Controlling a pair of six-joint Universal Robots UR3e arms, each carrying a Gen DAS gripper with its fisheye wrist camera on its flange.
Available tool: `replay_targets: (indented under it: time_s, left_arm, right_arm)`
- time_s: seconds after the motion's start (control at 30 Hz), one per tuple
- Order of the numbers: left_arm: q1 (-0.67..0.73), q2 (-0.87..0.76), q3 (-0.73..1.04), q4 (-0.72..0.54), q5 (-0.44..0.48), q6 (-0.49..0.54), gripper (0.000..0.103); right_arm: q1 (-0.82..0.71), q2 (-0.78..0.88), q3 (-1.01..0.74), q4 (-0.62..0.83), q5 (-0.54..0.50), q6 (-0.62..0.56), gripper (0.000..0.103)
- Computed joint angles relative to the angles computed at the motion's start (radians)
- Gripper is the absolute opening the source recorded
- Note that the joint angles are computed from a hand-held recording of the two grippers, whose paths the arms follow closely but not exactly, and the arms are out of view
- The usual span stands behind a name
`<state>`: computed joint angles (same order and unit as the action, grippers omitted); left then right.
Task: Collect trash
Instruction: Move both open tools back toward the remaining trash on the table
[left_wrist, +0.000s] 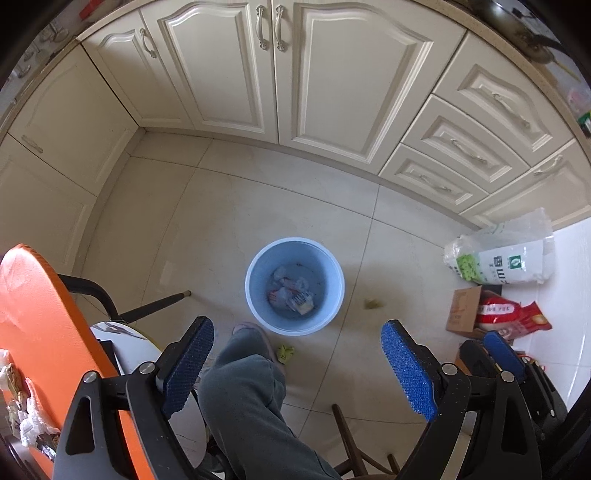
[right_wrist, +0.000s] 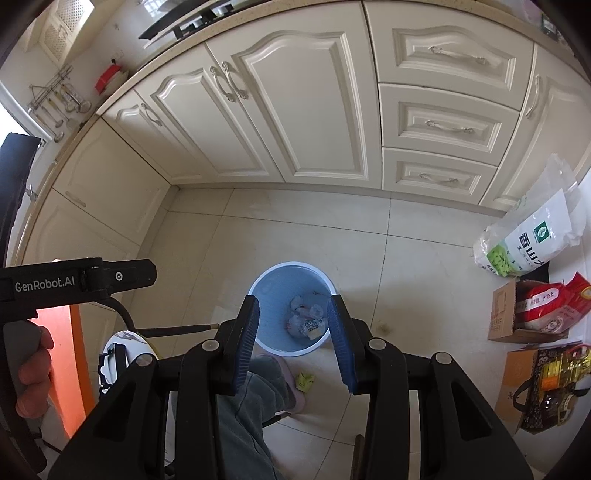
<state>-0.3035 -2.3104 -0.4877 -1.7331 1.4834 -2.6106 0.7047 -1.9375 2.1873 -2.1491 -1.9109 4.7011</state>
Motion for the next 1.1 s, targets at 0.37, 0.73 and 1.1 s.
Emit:
replay_targets:
  time_s: [0.37, 0.73, 1.1]
  left_arm:
    - [0.027, 0.264, -0.405, 0.181, 0.016, 0.042, 0.089]
    - [0.243, 0.611, -0.663, 0.167, -0.068, 0.16, 0.089]
    - [0.977, 1.076, -0.797, -0.232, -0.31, 0.633, 0.089]
  right_arm:
    - [0.074, -0.029, -0.099, 0.179, -0.085, 0.08, 0.04]
    - [0.204, 0.224, -0.461, 0.267, -0.196, 0.01, 0.04]
    - [0.36, 0.629, -1.03, 0.359, -0.29, -0.113, 0.049]
